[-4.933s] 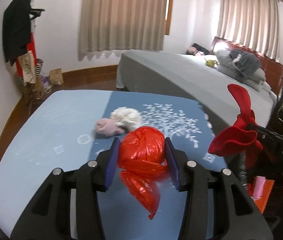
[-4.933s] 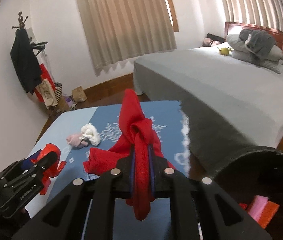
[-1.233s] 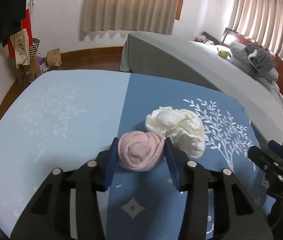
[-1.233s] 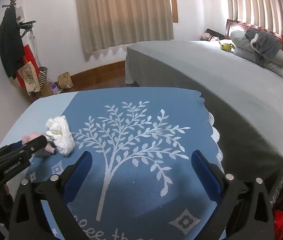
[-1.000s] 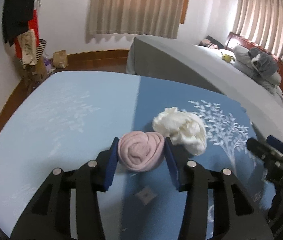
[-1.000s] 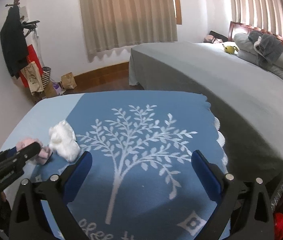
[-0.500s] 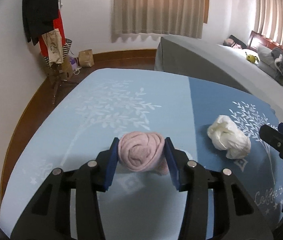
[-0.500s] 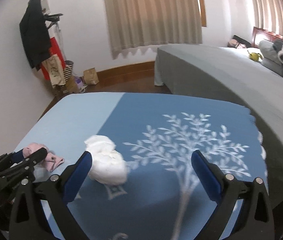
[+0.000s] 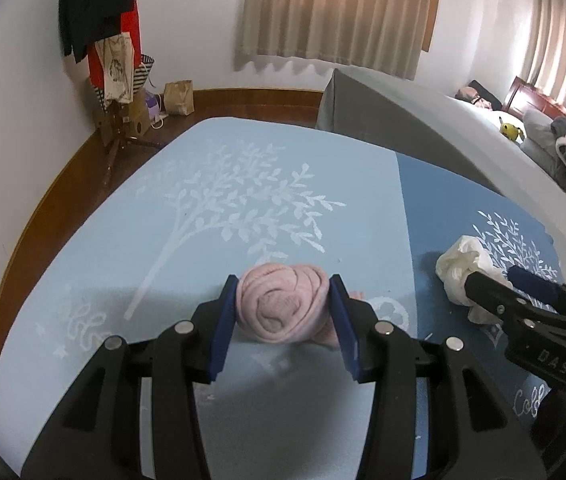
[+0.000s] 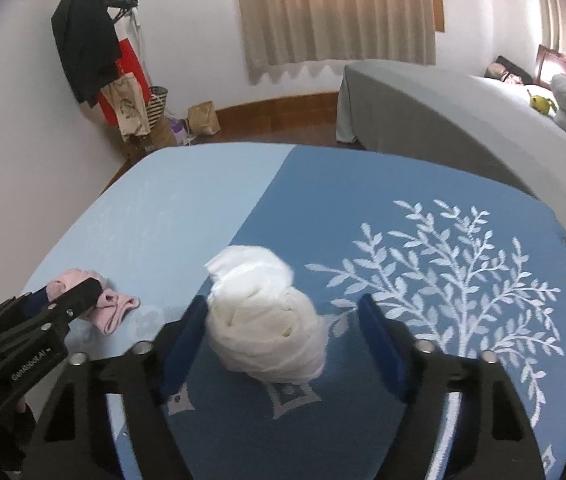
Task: Collect trash
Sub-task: 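Reach the right tool to the white crumpled cloth and grasp it, then carry the pink cloth and white cloth over the bin with both tools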
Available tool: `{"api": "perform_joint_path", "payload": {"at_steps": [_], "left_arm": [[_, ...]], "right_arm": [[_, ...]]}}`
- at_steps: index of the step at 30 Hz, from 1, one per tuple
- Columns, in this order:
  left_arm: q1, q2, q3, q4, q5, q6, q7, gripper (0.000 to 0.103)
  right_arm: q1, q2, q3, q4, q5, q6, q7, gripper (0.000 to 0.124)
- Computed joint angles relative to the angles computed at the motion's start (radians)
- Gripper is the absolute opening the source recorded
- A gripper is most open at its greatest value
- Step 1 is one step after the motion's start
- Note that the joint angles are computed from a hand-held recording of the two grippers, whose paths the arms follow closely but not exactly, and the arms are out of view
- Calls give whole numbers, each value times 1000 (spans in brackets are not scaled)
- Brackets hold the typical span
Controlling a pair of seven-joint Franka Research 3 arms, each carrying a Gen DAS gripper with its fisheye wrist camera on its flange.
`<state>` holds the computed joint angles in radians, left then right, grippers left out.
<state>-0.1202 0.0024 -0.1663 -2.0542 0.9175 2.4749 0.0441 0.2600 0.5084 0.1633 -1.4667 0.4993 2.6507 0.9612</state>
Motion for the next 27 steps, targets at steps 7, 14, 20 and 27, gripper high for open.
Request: {"api": "perform_joint_path", "payload": {"at_steps": [7,14,20,27], "left_arm": [[-3,7,0,10,-21,-18,22,44],[-6,13,1,18,-31,-29,32,44],[-10,6,-1,15,-2,-38,17,44],[-26,-15,-20,13,20,-52,-5,44]], "right_arm": [[-2,11,11,23,3,-73,-43,45],[-4,15,6,32,21,-86,-47,42],[-24,-27,11,-14,54,-70,-69,42],[-58,-104,11,-87,134,-51,-117,42]]}}
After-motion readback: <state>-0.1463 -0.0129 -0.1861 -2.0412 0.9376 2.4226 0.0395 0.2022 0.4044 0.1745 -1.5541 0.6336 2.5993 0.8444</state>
